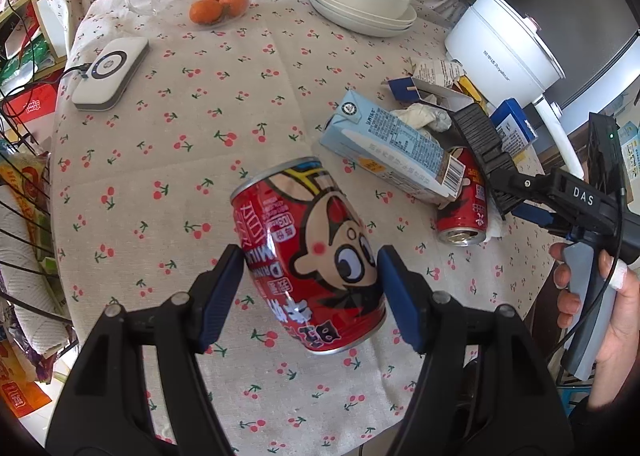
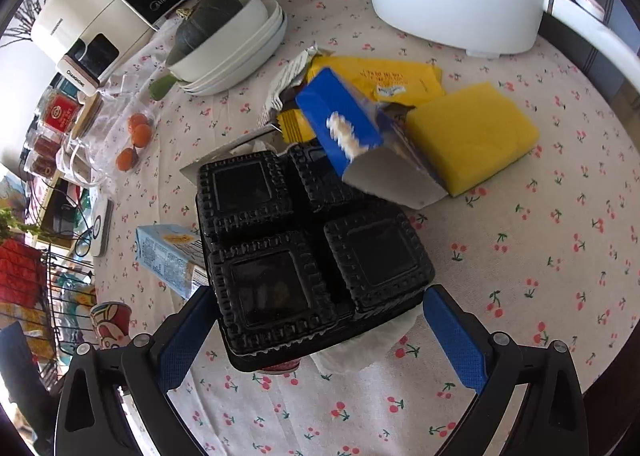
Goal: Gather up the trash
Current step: 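Grasp the red cartoon can with the left tool while the right tool grasps the black tray, then lift the red can with the left tool while the right tool lifts the black tray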
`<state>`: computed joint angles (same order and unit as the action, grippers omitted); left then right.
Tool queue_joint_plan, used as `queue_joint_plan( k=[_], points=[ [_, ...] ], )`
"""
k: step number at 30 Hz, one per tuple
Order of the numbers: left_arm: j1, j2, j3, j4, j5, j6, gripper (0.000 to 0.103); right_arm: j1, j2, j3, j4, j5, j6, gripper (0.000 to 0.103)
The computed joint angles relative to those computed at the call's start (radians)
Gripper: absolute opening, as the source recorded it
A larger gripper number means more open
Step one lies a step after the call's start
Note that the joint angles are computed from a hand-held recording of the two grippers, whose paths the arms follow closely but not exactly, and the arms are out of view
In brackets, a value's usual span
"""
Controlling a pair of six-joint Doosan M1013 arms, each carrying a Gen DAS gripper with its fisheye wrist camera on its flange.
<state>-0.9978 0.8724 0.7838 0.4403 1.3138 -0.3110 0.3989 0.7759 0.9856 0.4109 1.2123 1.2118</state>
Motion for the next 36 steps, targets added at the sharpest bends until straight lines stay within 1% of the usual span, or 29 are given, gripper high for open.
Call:
queue_joint_plan(
  k=[1,3,4,6,8,11,12,14,16,19,21,24,26,31,34,35,36],
  points=[
    [0.0,0.002,-0.003,-0.001,0.001,0.004,0.07,-0.003,-0.003,0.01,0.01,-0.008,-0.004,0.1],
    [0.001,0.003,-0.005,-0.001,0.001,0.008,0.07,-0.01,-0.007,0.024,0.038,-0.021,-0.027,0.079],
    [0.001,0.003,-0.005,-0.001,0.0,0.009,0.07,-0.015,-0.012,0.033,0.058,-0.03,-0.044,0.077],
    [0.001,0.004,-0.006,-0.001,0.0,0.01,0.07,-0.016,-0.019,0.039,0.061,-0.036,-0.072,0.063],
    [0.0,0.003,-0.004,0.002,-0.004,0.007,0.07,-0.017,-0.032,0.051,0.056,-0.041,-0.095,0.058],
    [-0.001,0.0,-0.001,0.009,-0.013,0.0,0.07,-0.024,-0.042,0.054,0.059,-0.038,-0.096,0.06],
    [-0.002,-0.001,0.001,0.013,-0.016,-0.002,0.07,-0.03,-0.044,0.052,0.072,-0.033,-0.09,0.067],
    [-0.004,-0.002,0.003,0.019,-0.02,-0.004,0.07,-0.043,-0.049,0.052,0.106,-0.038,-0.084,0.074],
    [-0.004,-0.003,0.003,0.025,-0.021,-0.004,0.07,-0.049,-0.051,0.043,0.107,-0.054,-0.057,0.074],
    [-0.004,-0.002,0.0,0.026,-0.023,-0.003,0.07,-0.047,-0.045,0.027,0.076,-0.096,-0.003,0.073],
    [-0.003,0.0,-0.002,0.021,-0.024,0.001,0.07,-0.039,-0.03,0.006,0.047,-0.106,0.025,0.068],
    [-0.001,0.0,0.0,0.015,-0.028,0.009,0.07,-0.033,0.011,-0.051,0.012,-0.083,0.037,0.064],
    [0.001,0.0,0.001,0.013,-0.029,0.01,0.07,-0.029,0.042,-0.09,-0.001,-0.049,0.048,0.063],
    [0.005,0.002,0.001,0.005,-0.03,0.011,0.07,-0.056,0.078,-0.112,0.146,-0.004,-0.002,0.062],
    [0.005,0.009,-0.009,0.005,-0.03,0.015,0.07,-0.062,0.074,-0.103,0.176,0.012,-0.038,0.059],
    [0.005,0.01,-0.013,0.005,-0.03,0.018,0.07,-0.067,0.071,-0.099,0.197,0.016,-0.042,0.038],
    [0.005,0.011,-0.017,0.007,-0.028,0.022,0.07,-0.072,0.073,-0.105,0.207,0.038,-0.041,0.006]
  ],
)
